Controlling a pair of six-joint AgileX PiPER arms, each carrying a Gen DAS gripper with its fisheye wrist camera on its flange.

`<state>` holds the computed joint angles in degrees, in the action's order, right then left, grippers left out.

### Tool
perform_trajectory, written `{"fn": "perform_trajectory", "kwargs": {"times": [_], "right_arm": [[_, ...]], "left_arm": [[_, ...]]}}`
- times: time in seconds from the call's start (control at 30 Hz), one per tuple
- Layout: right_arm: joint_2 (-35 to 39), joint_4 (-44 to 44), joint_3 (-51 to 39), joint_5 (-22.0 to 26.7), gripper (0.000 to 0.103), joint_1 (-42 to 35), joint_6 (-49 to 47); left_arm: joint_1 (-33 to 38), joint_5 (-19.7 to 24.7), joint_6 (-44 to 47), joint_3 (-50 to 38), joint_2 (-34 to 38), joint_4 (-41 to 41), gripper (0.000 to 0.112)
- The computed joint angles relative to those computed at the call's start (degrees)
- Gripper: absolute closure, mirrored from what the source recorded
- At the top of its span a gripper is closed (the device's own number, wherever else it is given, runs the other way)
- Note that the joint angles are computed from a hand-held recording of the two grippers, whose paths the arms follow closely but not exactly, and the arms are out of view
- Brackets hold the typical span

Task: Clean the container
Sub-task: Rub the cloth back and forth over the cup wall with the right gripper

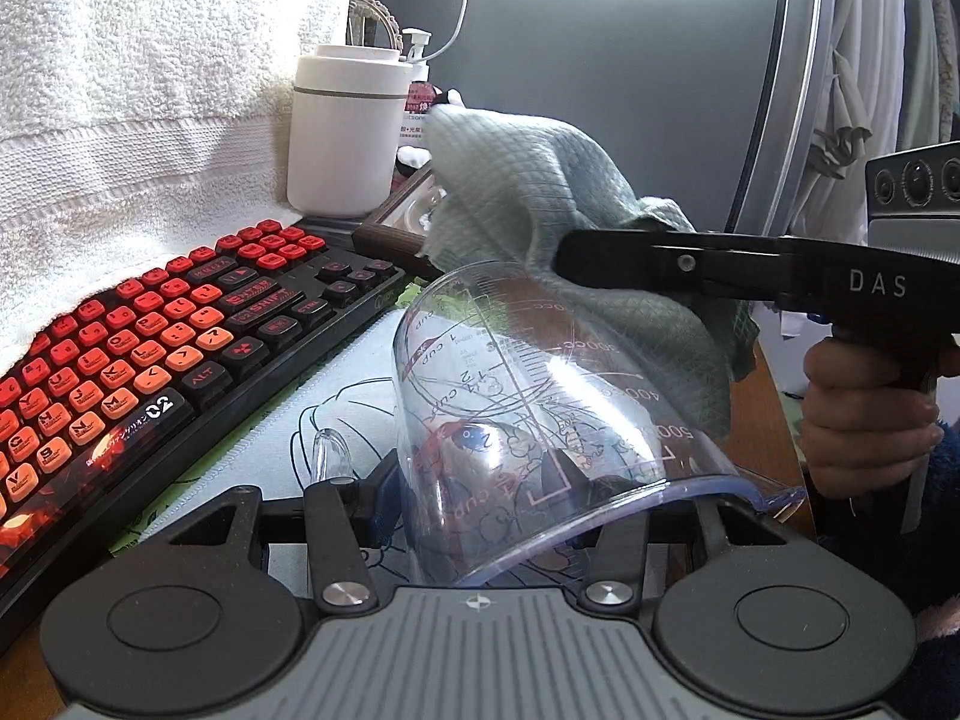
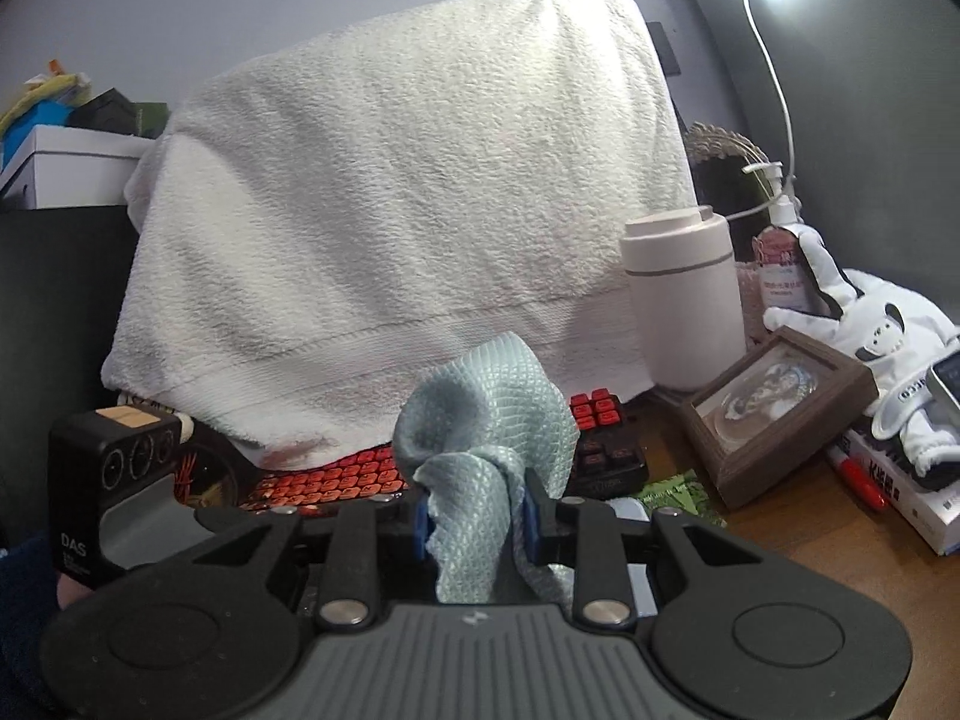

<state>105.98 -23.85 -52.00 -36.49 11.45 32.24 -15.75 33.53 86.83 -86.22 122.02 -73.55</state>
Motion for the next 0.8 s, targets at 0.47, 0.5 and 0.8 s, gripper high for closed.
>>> {"fn": "perform_trajectory", "kwargs": {"times": [0.47, 0.5, 0.8], "right_arm": [[-2.37, -6.43, 4.93, -6.68, 0.076, 4.85, -4.19], [-2.48, -5.73, 4.70, -6.15, 0.076, 5.53, -5.08], [-0.80, 5.54, 0.08, 0.02, 0.077, 6.11, -11.75]], "left_arm": [[0.25, 0.37, -0.52, -1.25, 0.98, 0.43, 0.064], [0.25, 0.38, -0.57, -1.38, 1.08, 0.46, 0.064], [0.22, 0.31, -0.83, -1.96, 1.44, 0.79, 0.064]]}}
